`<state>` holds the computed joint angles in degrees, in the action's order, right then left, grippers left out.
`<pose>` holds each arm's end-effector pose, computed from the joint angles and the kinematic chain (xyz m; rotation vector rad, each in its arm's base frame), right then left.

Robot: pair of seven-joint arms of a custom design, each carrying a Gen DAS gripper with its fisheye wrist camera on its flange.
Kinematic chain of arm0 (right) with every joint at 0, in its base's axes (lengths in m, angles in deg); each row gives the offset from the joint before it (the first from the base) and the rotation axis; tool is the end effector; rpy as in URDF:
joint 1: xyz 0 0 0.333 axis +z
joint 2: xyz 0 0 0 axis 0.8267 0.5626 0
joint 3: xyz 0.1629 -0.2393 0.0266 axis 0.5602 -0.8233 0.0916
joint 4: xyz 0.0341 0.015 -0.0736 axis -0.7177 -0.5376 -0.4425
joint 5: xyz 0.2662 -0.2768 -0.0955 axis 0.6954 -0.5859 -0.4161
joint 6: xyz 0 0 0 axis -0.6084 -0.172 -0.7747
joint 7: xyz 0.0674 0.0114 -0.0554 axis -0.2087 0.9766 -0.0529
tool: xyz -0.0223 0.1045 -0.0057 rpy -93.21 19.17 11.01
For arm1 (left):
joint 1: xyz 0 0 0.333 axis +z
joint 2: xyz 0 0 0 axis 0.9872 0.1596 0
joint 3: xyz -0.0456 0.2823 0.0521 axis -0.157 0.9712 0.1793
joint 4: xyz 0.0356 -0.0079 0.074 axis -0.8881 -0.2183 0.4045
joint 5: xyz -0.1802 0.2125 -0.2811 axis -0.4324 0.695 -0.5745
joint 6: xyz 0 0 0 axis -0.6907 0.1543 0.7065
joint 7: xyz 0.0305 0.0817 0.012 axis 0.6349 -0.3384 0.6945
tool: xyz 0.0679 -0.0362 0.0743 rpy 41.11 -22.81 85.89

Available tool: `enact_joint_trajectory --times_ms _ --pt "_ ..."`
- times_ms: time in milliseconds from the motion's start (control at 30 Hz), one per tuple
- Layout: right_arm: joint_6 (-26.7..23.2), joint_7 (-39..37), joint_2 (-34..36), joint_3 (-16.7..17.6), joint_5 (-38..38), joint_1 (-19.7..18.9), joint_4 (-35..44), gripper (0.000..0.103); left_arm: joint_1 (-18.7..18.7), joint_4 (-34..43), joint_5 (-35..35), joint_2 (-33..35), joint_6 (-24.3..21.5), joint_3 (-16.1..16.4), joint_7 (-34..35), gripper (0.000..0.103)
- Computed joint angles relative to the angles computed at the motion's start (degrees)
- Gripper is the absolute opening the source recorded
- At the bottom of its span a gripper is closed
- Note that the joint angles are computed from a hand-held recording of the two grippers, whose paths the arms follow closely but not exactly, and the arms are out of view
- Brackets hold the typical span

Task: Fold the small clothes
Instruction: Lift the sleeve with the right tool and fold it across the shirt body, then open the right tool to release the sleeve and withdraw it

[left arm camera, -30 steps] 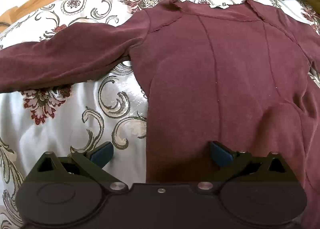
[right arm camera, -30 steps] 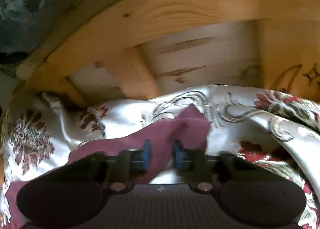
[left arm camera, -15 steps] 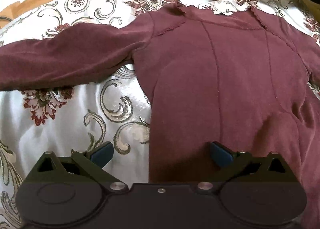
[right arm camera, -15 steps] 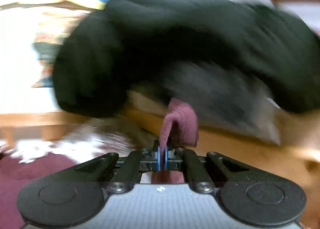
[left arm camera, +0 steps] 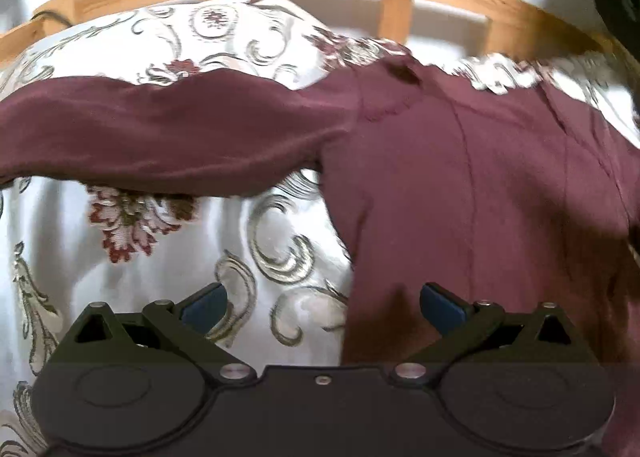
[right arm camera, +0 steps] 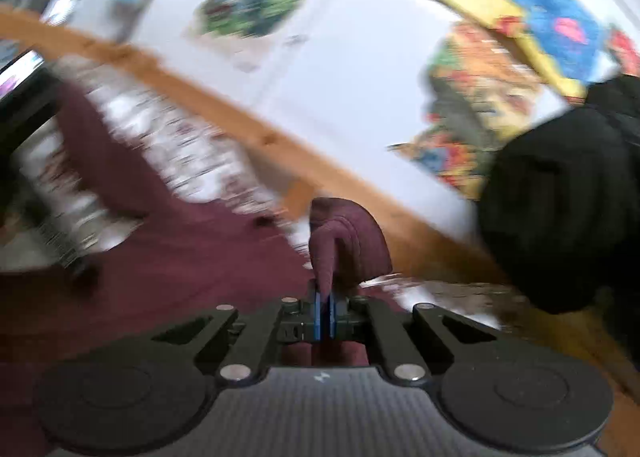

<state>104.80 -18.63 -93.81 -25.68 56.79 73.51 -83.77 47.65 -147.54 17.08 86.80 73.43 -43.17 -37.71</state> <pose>0.5381 0.1541 0.5496 -1.9733 0.1373 -0.8651 0.4267 -0.4219 0.5084 -2.2272 0.9355 -0.4448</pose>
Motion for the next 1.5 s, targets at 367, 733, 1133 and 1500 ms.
enact_joint_trajectory --times_ms 367,733,1133,1500 --pt "-7.0 2.5 -7.0 -0.1 -17.2 2.5 -11.6 0.005 0.9 -2.6 1.4 -2.0 0.4 -0.2 -1.9 0.102" --pt "-21.0 11.5 -9.6 -3.5 -32.3 0.0 -12.4 0.029 3.3 -8.7 5.1 -5.5 13.6 -0.5 -3.3 0.102" --pt "-15.3 25.7 -4.9 -4.5 -29.3 -3.6 -4.8 0.084 5.1 -10.2 2.3 -4.0 27.3 -0.3 3.2 0.102" --pt "-3.8 69.9 25.8 0.1 -46.3 -7.2 29.4 0.068 2.4 -5.3 -0.7 0.1 24.4 0.0 16.7 0.102"
